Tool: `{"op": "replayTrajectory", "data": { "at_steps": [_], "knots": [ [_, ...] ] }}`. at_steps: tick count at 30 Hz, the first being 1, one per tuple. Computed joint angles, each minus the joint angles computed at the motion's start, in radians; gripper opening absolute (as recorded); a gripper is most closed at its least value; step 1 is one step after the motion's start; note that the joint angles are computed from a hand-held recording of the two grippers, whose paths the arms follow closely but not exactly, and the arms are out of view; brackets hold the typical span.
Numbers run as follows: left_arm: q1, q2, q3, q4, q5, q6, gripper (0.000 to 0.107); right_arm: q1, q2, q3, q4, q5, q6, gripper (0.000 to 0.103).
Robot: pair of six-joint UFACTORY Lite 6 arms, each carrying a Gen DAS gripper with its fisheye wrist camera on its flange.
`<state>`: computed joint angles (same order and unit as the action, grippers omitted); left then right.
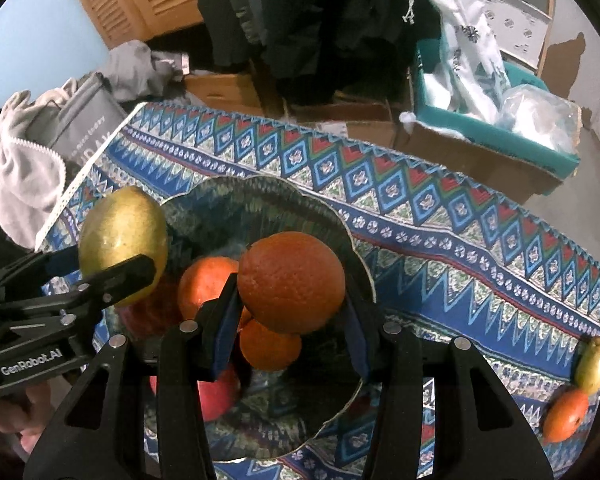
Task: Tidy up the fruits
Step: 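Lower the pear into the bowl and open the left gripper while the right gripper releases the orange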
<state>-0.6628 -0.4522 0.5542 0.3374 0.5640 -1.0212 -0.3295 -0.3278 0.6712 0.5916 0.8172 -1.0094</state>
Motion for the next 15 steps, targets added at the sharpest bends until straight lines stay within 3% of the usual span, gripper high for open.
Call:
{"op": "replayTrajectory", "data": {
  "at_steps": [5, 9, 15],
  "knots": [
    [-0.029, 0.015, -0.006, 0.066, -0.002, -0.064, 0.068, 0.001, 0.017, -0.003, 0.005, -0.007, -0.005, 0.047],
    [-0.098, -0.012, 0.015, 0.209, 0.076, -0.195, 0.071, -0.007, 0.032, 0.003, 0.015, 0.003, -0.011, 0.048],
    [-0.113, -0.038, 0.017, 0.194, 0.103, -0.183, 0.071, -0.035, 0.009, 0.007, 0.034, 0.03, -0.029, 0.054]
  ]
}}
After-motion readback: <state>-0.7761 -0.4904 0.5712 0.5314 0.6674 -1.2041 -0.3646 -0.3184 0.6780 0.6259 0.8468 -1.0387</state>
